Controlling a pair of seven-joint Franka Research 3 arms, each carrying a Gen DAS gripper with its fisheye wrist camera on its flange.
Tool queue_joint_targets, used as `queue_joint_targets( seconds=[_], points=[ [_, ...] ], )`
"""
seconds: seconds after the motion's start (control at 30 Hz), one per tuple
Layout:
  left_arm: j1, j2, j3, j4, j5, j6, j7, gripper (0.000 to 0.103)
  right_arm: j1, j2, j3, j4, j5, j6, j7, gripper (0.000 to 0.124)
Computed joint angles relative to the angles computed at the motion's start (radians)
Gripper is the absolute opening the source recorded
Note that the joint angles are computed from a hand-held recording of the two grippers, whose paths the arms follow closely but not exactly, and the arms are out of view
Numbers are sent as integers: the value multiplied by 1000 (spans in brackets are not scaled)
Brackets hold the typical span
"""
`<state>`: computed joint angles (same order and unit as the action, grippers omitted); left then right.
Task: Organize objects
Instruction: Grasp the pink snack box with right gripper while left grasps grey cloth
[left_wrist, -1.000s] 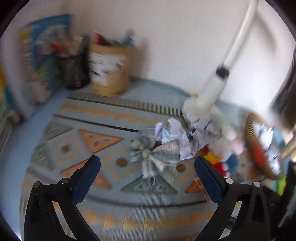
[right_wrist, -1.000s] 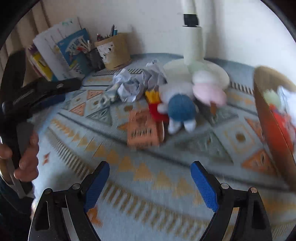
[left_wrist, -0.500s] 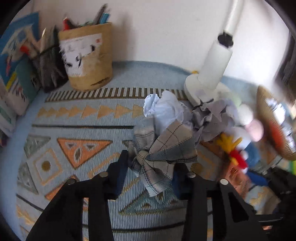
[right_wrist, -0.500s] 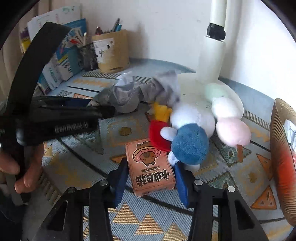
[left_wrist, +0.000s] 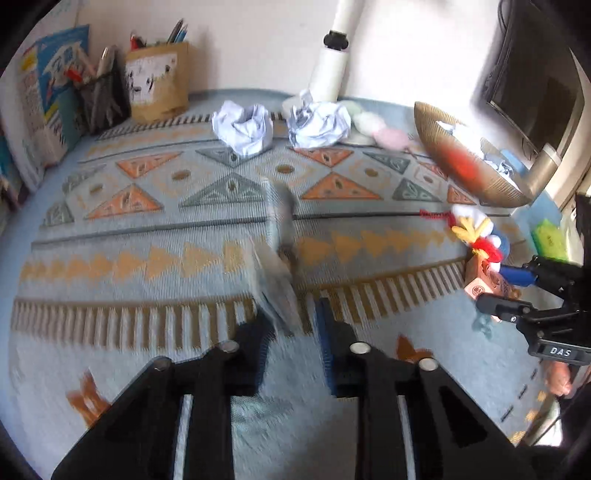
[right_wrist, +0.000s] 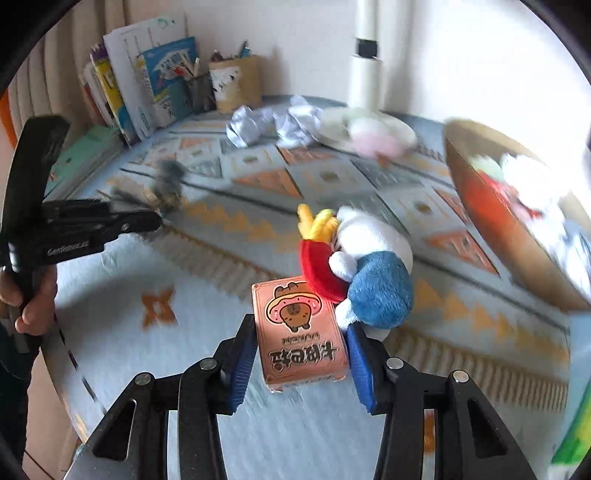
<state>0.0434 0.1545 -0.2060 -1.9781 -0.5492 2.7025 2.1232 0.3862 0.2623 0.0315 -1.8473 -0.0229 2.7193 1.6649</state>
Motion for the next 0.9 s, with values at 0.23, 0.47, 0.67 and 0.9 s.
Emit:
queue_joint_targets(
  seconds=[0.23,0.47,0.67,0.9],
  points=[
    [-24,-93,46,-119,27,112,-115,88,-94,-75,78,-109,295,26,-229,50],
    [-13,36,41,55,160,63,-214,90,-106,-102,87,-132,562,2,-426,68],
    [-48,101,51,110,451,24,-408,69,-54,-77,46,-97,359,-17,-304,69],
    [10,28,8,13,442,105,-449,15,-5,-101,69,-156,145,73,-248,41]
  ],
)
